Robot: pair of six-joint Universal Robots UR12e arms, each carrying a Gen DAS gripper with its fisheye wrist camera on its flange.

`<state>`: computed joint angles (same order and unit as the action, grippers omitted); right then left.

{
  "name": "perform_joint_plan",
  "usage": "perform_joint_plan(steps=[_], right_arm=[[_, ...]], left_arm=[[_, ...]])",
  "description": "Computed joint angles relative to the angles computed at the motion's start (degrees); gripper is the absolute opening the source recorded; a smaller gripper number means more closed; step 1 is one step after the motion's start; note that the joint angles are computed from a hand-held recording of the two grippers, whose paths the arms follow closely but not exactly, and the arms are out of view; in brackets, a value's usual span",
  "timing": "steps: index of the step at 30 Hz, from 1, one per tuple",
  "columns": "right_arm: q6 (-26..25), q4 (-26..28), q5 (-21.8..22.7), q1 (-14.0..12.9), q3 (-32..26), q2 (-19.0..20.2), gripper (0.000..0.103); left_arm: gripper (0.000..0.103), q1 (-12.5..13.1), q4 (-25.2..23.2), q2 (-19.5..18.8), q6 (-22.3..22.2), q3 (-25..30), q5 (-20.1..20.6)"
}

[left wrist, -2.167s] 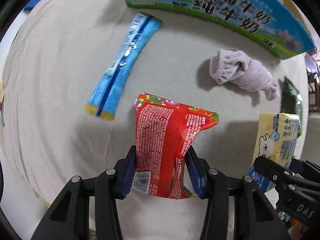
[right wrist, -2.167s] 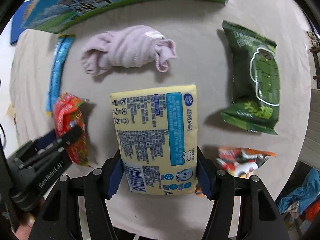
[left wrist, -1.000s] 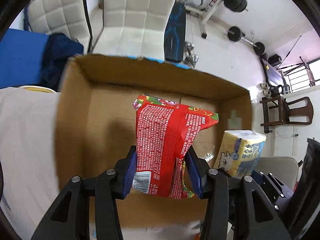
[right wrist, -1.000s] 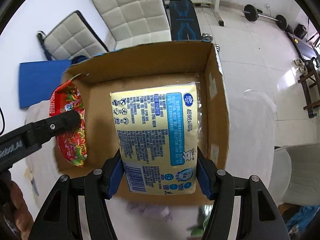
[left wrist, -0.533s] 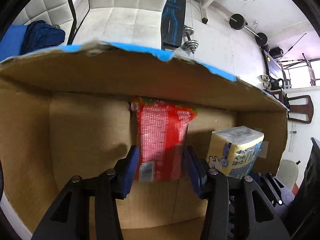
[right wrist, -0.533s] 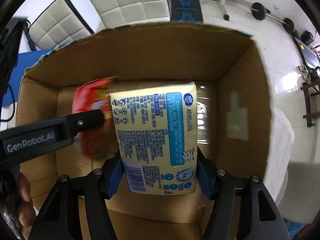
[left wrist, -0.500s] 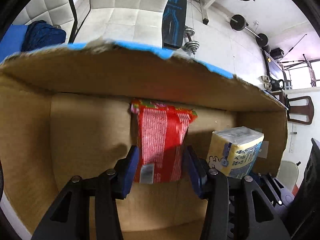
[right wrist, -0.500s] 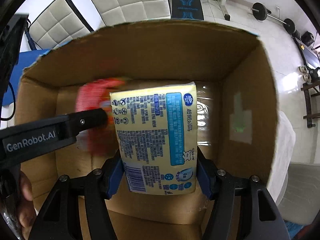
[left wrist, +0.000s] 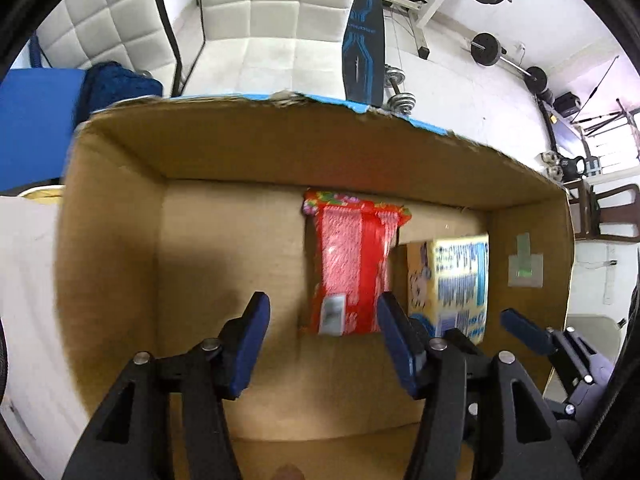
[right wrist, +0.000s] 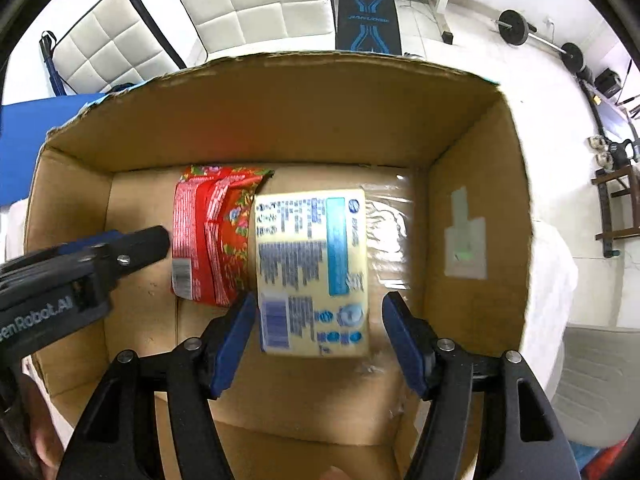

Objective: Organize soft objects
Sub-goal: 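Carry the red packet and yellow carton into the box and open both tools, then grasp the blue stick snack with the left tool while the right tool grasps the green packet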

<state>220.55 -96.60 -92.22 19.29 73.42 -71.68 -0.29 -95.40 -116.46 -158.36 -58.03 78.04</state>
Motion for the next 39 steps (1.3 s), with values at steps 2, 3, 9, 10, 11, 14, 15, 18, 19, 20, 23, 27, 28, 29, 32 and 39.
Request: perform_joint_plan(steps=[2,3,9,10,11,14,15,18,19,20,23,27,28,29,32,39], right_arm=[[0.7,0.9,-0.8,0.9,0.1,-0.8,0.070],[1.1,1.1,-0.7,1.2,0.1,-1.0,0.074],[3.2,1.3,-2.1,3.1,0.0,-1.9,0.084],[3.6,1.2,-2.3,3.5,-0.2,-1.8,0.088],[3.9,0.9,-2.6,3.7,-0.5,-1.8,0.096],[4.6,0.3,-3.0,4.1,-1.3,-1.6,0.103],[5.0,0.1,-3.4,4.4,-1.4,-1.9,0.103],[6.1,0.3,-5.3,5.4,-2.2,-2.2,0.103],[5.8,-0.1,-6.0,5.3,-2.2,-2.2,0.103],[6.0,-0.1,-7.1,5.6,-2.3,-2.2,0.103],[6.9,0.6,-10.2,7.0,-2.8,-2.9,0.103],[8.9,1.4,-11.8,8.5,-3.2,-3.9,0.103],[9.4,1.5,-11.8,8.8,-3.1,-4.2,0.103],[9.7,1.6,-12.2,9.2,-3.1,-4.6,0.103],[10.6,1.6,-13.6,10.4,-3.3,-5.4,0.103],[12.0,0.6,-15.5,12.1,-3.3,-7.3,0.103]], left_arm=[[0.061,0.6,1.2,1.7,0.5,-1.8,0.5],[0.067,0.9,2.0,2.3,0.6,-2.6,1.0],[0.093,2.0,7.5,7.8,1.9,-9.0,4.2],[0.094,2.2,8.3,8.8,2.1,-10.0,4.4],[0.096,2.4,9.0,9.5,2.4,-10.6,4.4],[0.102,2.6,11.0,10.4,2.5,-10.9,4.4],[0.102,2.9,12.1,11.3,3.0,-11.6,4.3],[0.102,3.1,13.5,12.8,3.4,-12.3,3.8],[0.102,3.3,14.2,13.5,3.7,-12.9,3.4],[0.103,3.5,14.5,14.1,4.0,-13.3,3.1],[0.103,4.0,16.1,15.8,4.8,-14.4,2.2],[0.103,4.7,17.8,18.5,5.8,-16.1,1.0],[0.103,4.7,18.3,19.0,5.9,-16.5,0.8],[0.103,4.9,18.4,19.5,6.2,-16.8,0.5],[0.103,5.3,19.5,21.4,7.4,-17.8,-0.1],[0.103,6.8,17.2,22.6,7.3,-17.2,-3.0]])
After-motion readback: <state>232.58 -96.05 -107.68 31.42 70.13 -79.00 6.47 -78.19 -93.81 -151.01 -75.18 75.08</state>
